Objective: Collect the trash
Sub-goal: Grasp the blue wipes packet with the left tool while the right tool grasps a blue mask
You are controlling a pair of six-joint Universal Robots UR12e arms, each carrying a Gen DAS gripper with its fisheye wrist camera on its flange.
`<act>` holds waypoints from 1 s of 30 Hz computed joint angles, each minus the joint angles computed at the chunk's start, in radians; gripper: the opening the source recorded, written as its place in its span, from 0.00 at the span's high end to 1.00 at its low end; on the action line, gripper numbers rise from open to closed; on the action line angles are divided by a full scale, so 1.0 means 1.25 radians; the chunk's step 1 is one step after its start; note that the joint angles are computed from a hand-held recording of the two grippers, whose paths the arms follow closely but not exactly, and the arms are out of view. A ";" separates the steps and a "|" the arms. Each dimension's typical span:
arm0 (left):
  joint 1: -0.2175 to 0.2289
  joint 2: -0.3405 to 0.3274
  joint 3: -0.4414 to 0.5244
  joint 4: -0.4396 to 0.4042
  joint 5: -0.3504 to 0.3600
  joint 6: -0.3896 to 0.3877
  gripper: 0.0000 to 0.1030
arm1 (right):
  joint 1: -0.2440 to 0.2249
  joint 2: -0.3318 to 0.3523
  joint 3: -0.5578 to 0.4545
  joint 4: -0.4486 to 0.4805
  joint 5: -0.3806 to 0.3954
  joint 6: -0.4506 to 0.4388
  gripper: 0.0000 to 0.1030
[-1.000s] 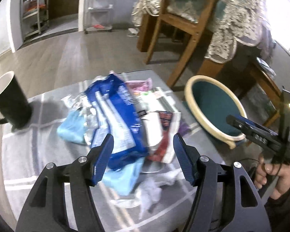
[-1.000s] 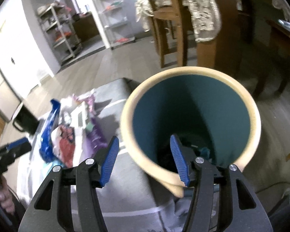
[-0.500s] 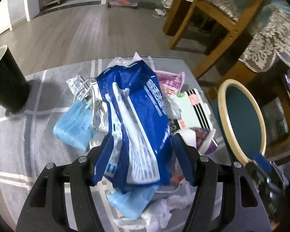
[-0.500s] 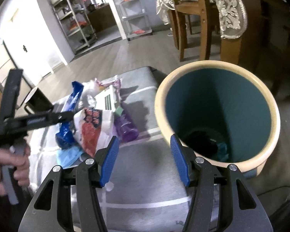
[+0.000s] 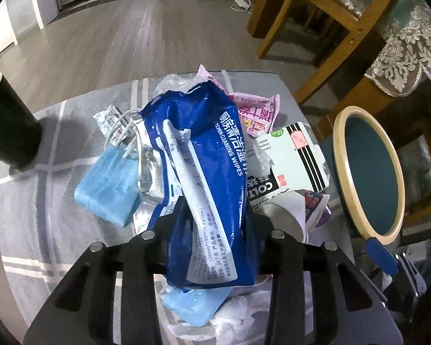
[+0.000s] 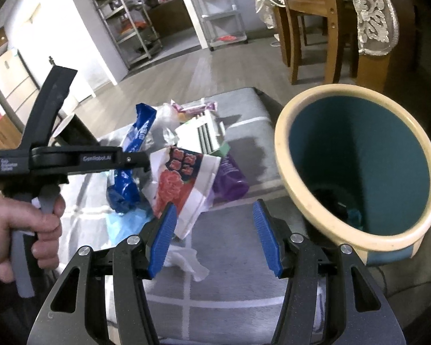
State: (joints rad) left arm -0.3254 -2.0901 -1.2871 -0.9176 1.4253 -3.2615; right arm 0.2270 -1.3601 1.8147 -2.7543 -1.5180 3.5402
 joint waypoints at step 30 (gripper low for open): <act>0.099 0.171 -0.253 0.291 -0.058 -0.062 0.81 | 0.084 0.107 -0.162 0.152 0.083 -0.195 0.45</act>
State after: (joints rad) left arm -0.2013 -1.8761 -1.6028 -0.5542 1.3525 -3.3388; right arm 0.3318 -1.2258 1.6123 -2.5641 -1.4137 3.2969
